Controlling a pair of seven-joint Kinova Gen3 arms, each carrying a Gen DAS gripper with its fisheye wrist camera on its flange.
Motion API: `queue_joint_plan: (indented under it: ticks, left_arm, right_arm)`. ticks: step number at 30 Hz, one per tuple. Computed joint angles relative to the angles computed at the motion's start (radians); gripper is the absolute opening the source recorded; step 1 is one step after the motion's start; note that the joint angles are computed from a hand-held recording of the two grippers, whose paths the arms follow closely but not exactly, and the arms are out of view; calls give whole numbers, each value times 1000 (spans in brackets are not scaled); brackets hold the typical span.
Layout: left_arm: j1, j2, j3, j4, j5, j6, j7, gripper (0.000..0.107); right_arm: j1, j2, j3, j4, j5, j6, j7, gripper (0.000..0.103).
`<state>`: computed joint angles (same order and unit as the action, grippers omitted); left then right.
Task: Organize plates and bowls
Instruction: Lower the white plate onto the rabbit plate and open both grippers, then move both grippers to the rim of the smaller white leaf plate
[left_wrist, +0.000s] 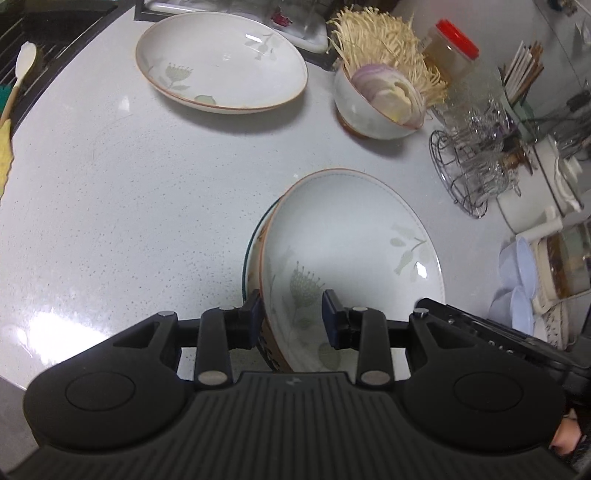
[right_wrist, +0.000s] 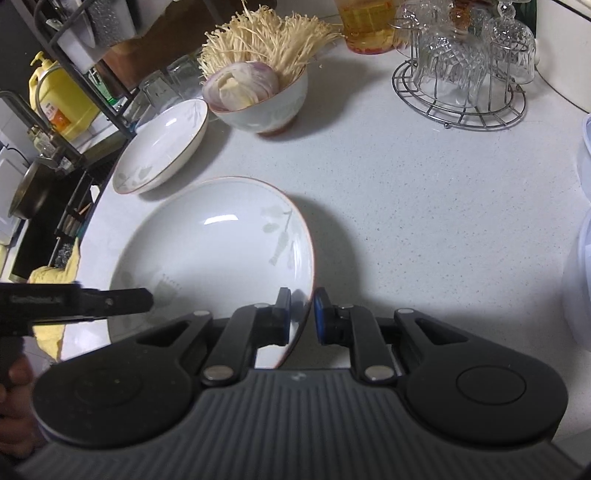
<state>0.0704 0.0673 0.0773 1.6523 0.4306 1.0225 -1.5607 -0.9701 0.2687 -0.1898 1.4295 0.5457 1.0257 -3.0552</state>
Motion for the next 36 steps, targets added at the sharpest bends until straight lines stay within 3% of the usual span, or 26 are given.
queue_joint_plan:
  ticks: [4, 8, 11, 20, 28, 32, 36]
  left_arm:
    - [-36, 3, -18, -3, 68, 45, -45, 40]
    - [-50, -3, -22, -13, 74, 83, -67, 43]
    - [-42, -23, -20, -19, 25, 96, -64, 51]
    - [-32, -104, -28, -51, -51, 116, 6, 52]
    - [53, -188, 50, -172, -229, 100, 174, 52]
    - [91, -219, 74, -202, -276, 102, 227, 52]
    - [114, -253, 99, -215, -332, 113, 276, 52]
  right_arm:
    - [0, 4, 5, 5, 6, -14, -11, 18]
    - [-1, 2, 9, 10, 6, -18, -43, 18]
    - [-12, 4, 9, -5, 21, 8, -56, 18]
    - [-68, -25, -7, -70, 128, 119, -74, 18]
    - [-106, -77, -54, -175, 212, 240, 13, 18]
    - [-154, -84, -77, -232, 275, 333, 86, 18]
    - [-200, -93, -93, -244, 337, 387, 83, 18]
